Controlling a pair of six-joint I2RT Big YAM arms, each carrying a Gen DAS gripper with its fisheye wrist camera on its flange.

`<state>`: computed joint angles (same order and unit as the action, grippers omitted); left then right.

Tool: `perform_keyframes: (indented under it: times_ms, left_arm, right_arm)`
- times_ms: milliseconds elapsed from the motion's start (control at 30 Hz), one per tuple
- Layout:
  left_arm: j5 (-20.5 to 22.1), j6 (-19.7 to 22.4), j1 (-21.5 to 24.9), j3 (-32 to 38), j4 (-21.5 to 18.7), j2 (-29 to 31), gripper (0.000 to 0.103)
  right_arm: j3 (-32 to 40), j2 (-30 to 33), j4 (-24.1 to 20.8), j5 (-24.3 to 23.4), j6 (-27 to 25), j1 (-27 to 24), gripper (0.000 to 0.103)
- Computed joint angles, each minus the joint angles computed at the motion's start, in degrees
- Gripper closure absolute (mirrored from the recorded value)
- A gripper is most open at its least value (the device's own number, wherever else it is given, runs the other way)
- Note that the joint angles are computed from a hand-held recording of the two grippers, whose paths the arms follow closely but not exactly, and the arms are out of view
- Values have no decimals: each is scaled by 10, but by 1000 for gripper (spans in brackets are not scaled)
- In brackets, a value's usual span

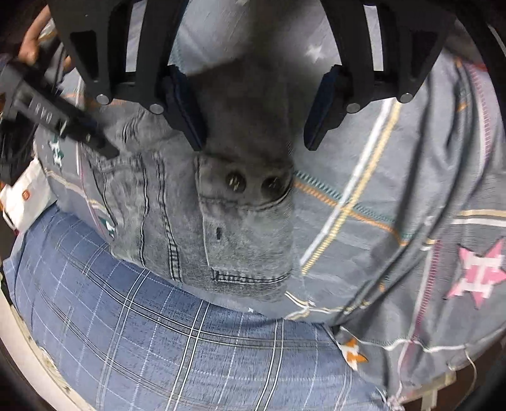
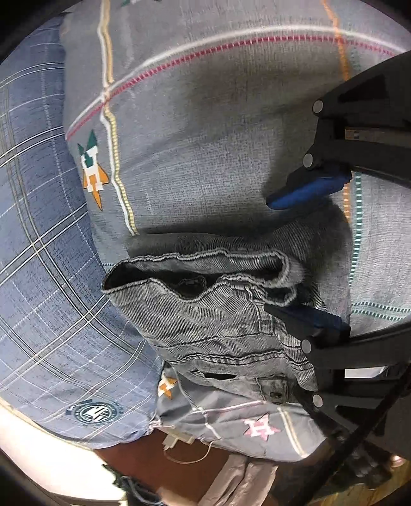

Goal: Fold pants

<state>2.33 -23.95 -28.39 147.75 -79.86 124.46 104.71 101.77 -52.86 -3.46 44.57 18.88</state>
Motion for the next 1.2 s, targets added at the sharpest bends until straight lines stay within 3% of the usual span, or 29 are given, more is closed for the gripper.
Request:
perform_keyframes:
  times_ms: [67,167,300,400,500,600,733,1100,1200]
  left_arm:
    - [-15,9,-3,-112,74,-61,39]
    - [-49,19,-11,-182,134,-97,39]
    - [-78,36,-18,-184,146,-94,39]
    - [-89,43,-20,-199,158,-101,39]
    - [-92,47,-20,-202,161,-102,38]
    - [-96,44,-20,-200,160,-99,34]
    - [-102,42,-21,-201,165,-98,34]
    - [-106,41,-19,-204,165,-100,27]
    - [-121,47,-22,-207,169,-103,27]
  right_arm:
    - [0,-15,3,26,2,4,39]
    - [9,-32,19,52,-7,6,39]
    - [79,4,6,38,-53,8,39]
    - [161,68,-78,46,-93,17,39]
    - [175,92,-135,75,-115,30,41]
    - [120,65,-109,98,-129,39,41]
    - [99,51,-98,111,-136,44,41]
    - [67,30,-90,98,-116,41,39]
    - [15,-6,-56,72,-83,34,33]
